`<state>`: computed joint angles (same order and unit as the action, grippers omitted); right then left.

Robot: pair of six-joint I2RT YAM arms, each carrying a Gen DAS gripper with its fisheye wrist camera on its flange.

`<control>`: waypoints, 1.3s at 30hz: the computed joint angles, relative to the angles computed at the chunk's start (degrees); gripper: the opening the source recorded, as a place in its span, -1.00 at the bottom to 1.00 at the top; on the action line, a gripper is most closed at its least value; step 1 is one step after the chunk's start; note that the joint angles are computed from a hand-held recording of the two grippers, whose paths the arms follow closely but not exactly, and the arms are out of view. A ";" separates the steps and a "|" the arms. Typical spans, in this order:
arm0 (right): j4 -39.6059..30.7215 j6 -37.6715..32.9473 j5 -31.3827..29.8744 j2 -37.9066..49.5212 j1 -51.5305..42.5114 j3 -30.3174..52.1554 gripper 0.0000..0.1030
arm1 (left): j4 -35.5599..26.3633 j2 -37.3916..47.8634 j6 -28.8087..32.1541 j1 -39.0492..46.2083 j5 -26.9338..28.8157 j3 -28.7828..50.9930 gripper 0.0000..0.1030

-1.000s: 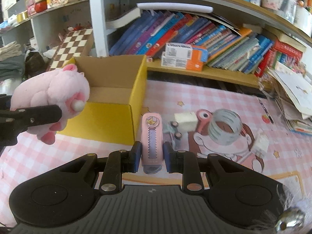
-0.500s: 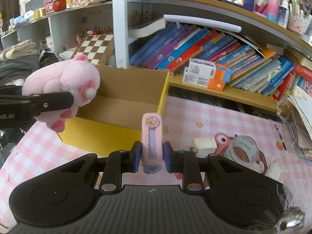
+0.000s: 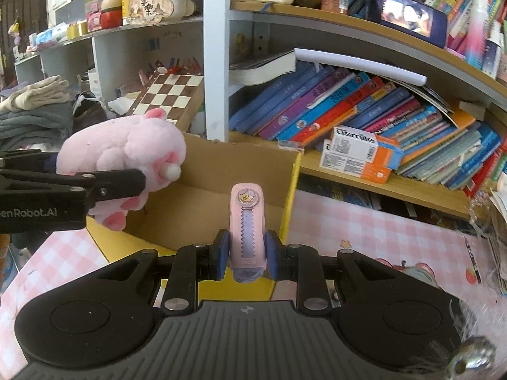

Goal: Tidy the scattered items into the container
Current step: 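Lift and carry the plush pig and box cutter toward the yellow box with both tools, then lower the box cutter into the box and open the right gripper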

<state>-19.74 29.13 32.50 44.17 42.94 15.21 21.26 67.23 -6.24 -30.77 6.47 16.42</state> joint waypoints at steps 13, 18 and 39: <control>16.03 -8.96 -9.21 14.22 -10.06 1.13 -0.55 | 5.42 12.60 0.79 3.12 0.44 4.89 0.36; 20.43 -10.81 -11.73 19.25 -12.17 1.76 -0.55 | 6.15 16.49 1.28 3.59 -0.33 6.80 0.36; 30.67 -14.57 -19.72 34.54 -18.32 4.33 -0.55 | 8.02 29.01 2.24 2.99 -1.91 12.21 0.37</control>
<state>10.93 14.55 12.77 78.71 24.61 19.53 29.29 96.24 -4.00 -27.78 4.57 28.63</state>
